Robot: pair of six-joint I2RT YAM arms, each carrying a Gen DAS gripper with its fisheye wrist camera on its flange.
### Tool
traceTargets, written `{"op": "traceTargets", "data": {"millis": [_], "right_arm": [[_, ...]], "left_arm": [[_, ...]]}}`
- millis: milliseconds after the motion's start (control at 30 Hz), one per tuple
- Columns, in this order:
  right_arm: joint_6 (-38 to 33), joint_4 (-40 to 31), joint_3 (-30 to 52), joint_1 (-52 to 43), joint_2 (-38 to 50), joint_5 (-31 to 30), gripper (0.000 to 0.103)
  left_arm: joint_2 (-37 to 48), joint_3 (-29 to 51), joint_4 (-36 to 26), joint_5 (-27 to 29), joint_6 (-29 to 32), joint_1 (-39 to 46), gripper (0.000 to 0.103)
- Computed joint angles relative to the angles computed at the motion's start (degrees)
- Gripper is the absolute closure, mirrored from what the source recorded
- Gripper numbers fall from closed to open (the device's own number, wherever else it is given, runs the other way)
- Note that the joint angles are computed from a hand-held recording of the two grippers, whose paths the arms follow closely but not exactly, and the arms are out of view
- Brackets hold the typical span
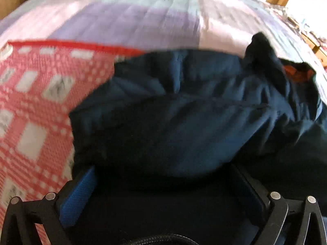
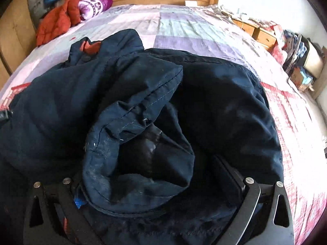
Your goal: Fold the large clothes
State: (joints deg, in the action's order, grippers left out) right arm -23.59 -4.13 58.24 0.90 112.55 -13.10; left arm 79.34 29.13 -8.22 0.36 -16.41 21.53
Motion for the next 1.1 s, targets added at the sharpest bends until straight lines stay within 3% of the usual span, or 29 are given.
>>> {"op": "traceTargets", "data": {"millis": [133,200,233,300,400,500,633,700,800,867,967,1033,1100], "right_arm": [[-0.62,1.03,-1.15,-0.92,-0.41,-0.70,0.000],[-1.05,1.82,-2.07,-1.69,-0.82,-1.40,0.000],[-0.52,1.92,-2.16,-2.17,-0.66,-2.14,0.000],[0.12,2.09,-2.38,-2.58,-0.68,-2.90,0.000],[0.12,2.12,-2.28,-2.50,-0.44,-2.62,0.000],[-0.56,1.66,-1.81,-2.84,0.00,-3.21,0.000],[-0.91,3.26,-3.06,-2.49,-0.88,-2.85,0.000],[-1.46,5.65,-5.65,-2.08,-3.09,-1.87,0.000],[-2.10,15.00,-14.87,0.02,-11.74,1.17,0.000],[-2.15,19.50,-20.12,2.08,-18.04,0.42,0.000],[0.20,18.90,-21.12,8.44,-22.22,-0.41,0.000],[1.43,16.75,-18.42,13.63,-20.34,0.34,0.000],[2.04,13.28,-13.53,17.39,-15.12,1.57,0.000]], "left_arm": [[-7.18,-0.45,1.39,-1.20,3.53,3.48,0.002],[1.33,4.81,0.26,-5.94,6.32,3.50,0.000],[7.66,8.35,-2.15,-5.56,7.67,3.83,0.000],[18.17,15.53,-6.35,0.32,9.15,6.08,0.000],[21.66,21.44,-8.96,-3.48,10.19,4.97,0.000],[15.96,18.28,-5.86,-5.70,8.08,5.15,0.002],[-3.03,5.96,-2.58,4.34,5.42,10.40,0.003],[-14.13,-0.36,-3.84,3.96,6.96,8.18,0.003],[-20.86,-5.73,-3.18,-0.96,5.55,-2.29,0.003],[-19.71,-6.88,-0.96,-3.03,4.84,-7.79,0.003],[-8.83,-3.61,3.09,-8.06,0.05,-17.75,0.003],[-3.43,-1.45,4.73,-10.61,-2.25,-19.92,0.001],[-1.28,-0.23,5.56,-8.72,-4.36,-18.04,0.000]]}}
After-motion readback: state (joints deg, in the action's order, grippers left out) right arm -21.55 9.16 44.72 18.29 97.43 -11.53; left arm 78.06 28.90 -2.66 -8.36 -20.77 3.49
